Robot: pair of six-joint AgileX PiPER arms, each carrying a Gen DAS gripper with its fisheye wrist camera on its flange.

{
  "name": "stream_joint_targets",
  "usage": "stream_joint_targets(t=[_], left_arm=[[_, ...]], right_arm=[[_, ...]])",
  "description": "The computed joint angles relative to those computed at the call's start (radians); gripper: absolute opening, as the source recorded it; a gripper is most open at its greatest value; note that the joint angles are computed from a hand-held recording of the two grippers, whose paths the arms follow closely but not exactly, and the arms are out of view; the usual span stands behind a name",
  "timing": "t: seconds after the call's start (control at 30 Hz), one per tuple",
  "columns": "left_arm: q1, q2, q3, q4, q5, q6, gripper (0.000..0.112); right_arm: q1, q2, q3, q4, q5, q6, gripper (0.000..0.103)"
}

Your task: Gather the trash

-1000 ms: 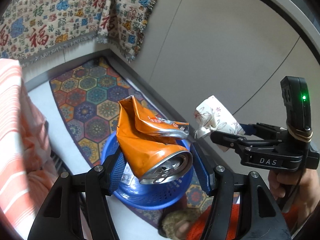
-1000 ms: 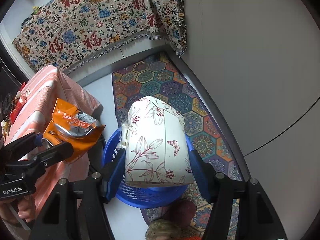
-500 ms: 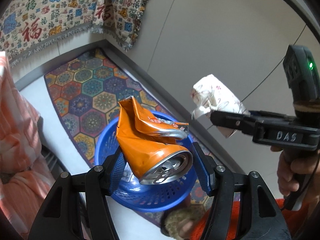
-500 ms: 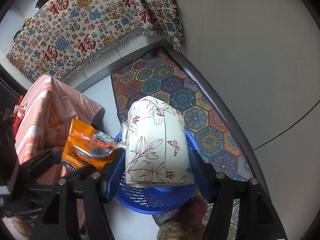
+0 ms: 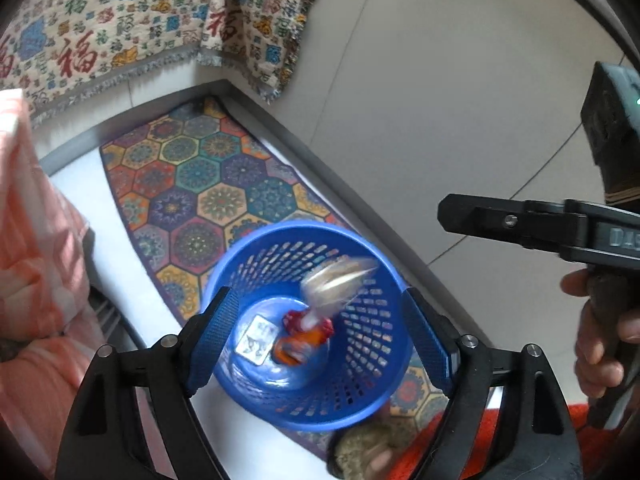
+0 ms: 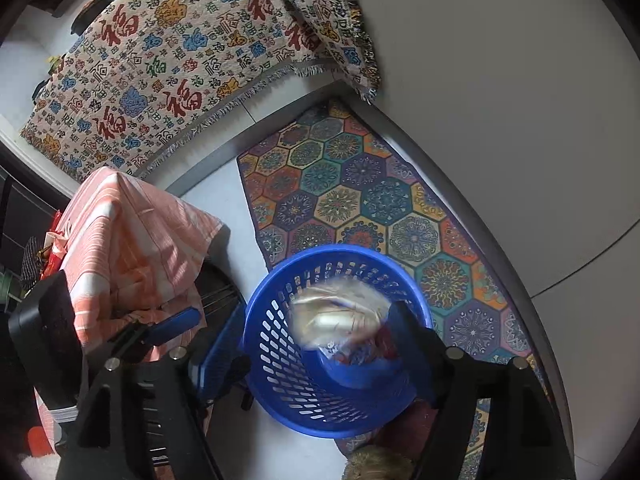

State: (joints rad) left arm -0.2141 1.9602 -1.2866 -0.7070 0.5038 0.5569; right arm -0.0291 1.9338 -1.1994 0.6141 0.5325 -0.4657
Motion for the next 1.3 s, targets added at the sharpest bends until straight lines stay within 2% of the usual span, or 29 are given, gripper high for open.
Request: stream_joint_targets(t=[0.13, 0.3, 0.4, 0.53, 0.6, 0.67, 0.77, 0.9, 1.0, 1.13, 1.3], left_arm=[[0.031, -0.150, 0.101, -0.008, -0.003, 0.008, 0.085], [0.141, -0.417, 0.268, -0.026, 0.029, 0.065, 0.095], [0.268, -0.556, 0.354, 0.007, 0.078, 0.093, 0.096], [0.491, -0.650, 0.443, 0.061, 0.104, 0.174, 0.097], [0.618, -0.647, 0.465, 0.086, 0.110, 0.212, 0.097], [0.754, -0.626, 0.474, 0.092, 0.114, 0.272, 0.097], [0.896, -0.574, 0.464, 0.130, 0.081, 0.323, 0.097], [1.049, -0.478, 0.422, 0.153, 0.042, 0.361, 0.097], [1.126, -0.407, 0.368, 0.105, 0.054, 0.402, 0.098], [1.153, -0.342, 0.311, 0.125, 0.044, 0.390, 0.103], [1.178, -0.270, 0.222, 0.125, 0.065, 0.400, 0.103]], right_arm=[[0.035, -0.038, 0.010, -0.080, -0.042, 0.071, 0.076], [0.159, -0.152, 0.047, -0.371, -0.161, 0.314, 0.076], [0.268, -0.222, 0.074, -0.582, -0.220, 0.502, 0.076], [0.464, -0.276, 0.097, -0.830, -0.274, 0.744, 0.076], [0.566, -0.256, 0.071, -0.861, -0.276, 0.786, 0.077], [0.665, -0.196, 0.011, -0.771, -0.257, 0.714, 0.077], [0.776, -0.077, -0.114, -0.700, -0.191, 0.648, 0.077], [0.899, 0.077, -0.277, -0.734, -0.106, 0.643, 0.077], [0.942, 0.171, -0.380, -0.741, -0.043, 0.633, 0.077], [0.963, 0.263, -0.517, -0.768, 0.010, 0.658, 0.079], [0.966, 0.360, -0.678, -0.809, 0.071, 0.720, 0.088]])
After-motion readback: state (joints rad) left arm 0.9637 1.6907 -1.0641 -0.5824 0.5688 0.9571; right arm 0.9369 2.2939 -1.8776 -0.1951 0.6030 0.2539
